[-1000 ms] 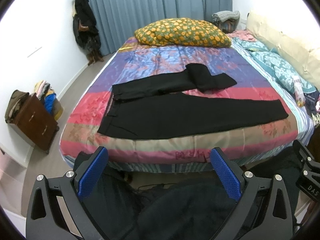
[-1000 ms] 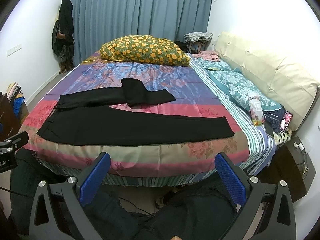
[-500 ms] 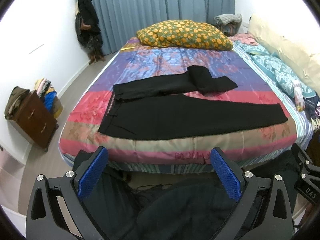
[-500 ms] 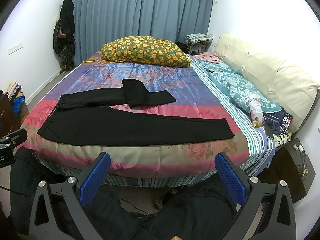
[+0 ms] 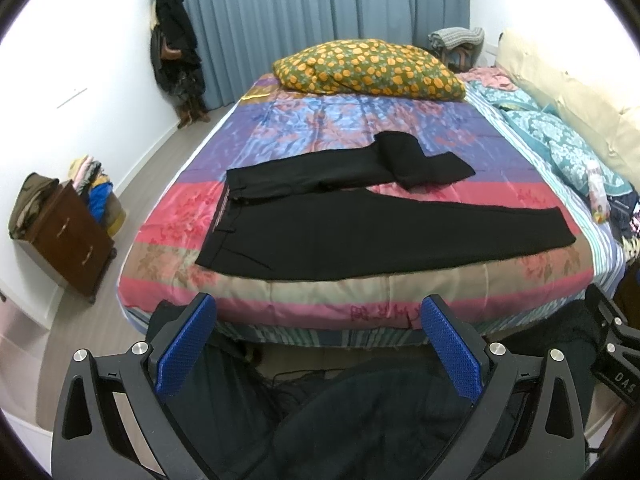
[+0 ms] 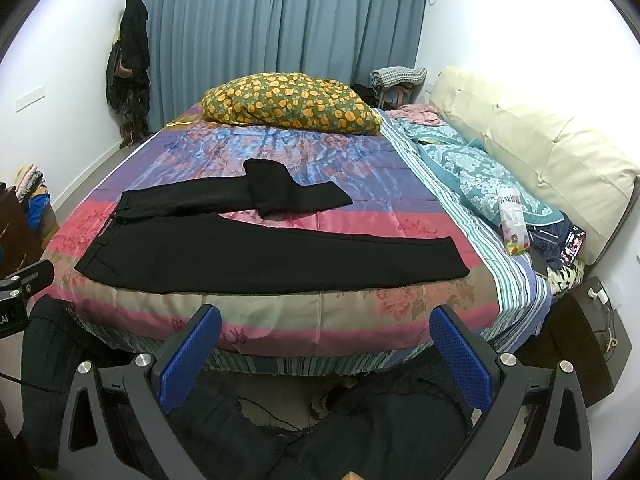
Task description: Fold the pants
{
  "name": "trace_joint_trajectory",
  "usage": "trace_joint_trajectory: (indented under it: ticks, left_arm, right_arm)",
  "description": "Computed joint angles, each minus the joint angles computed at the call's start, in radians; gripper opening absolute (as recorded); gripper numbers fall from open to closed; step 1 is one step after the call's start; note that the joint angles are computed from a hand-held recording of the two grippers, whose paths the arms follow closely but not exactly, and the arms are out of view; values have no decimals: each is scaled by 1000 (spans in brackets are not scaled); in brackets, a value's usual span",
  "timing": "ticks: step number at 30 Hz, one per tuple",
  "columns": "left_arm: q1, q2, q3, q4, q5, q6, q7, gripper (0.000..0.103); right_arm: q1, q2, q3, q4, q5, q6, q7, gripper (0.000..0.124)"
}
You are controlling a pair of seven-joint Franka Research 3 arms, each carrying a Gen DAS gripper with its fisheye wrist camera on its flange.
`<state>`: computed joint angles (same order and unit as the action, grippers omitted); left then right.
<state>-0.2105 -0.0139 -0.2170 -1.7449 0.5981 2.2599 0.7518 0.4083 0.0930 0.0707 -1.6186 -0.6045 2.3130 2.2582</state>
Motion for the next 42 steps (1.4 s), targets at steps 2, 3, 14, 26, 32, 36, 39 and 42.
trace_joint_trajectory:
  ticks: [2, 3, 14, 26, 32, 36, 39, 42]
  left_arm:
    - [0, 0, 0, 0, -1, 0, 1, 102]
    - [0, -1, 1, 0, -2, 0, 2, 102]
    - [3, -3, 2, 2, -2, 2, 9, 102]
    - [2, -1, 1, 9, -1, 0, 9, 102]
    - [-2, 5, -2, 22, 4, 1, 11, 102]
    - [-4, 6, -1, 23, 1, -2, 9, 102]
    - [-7, 17, -2, 41, -11, -14, 16, 102]
    - [-3, 25, 6, 44, -37, 7, 22, 102]
  right_arm:
    - [0, 2, 0, 4, 0, -1, -1, 103]
    - [0, 3, 0, 6, -1, -1, -1, 103]
    - [1, 5, -2, 11, 0, 1, -2, 103]
    - [1, 3, -2, 8, 7, -5, -8, 103]
    - [0, 1, -2, 2, 5, 1, -6, 103]
    - [0, 0, -1, 1, 3, 5, -4, 103]
    - [-3, -7, -2, -12, -5, 27, 1, 103]
    - [-11, -15, -3, -31, 2, 84, -6, 103]
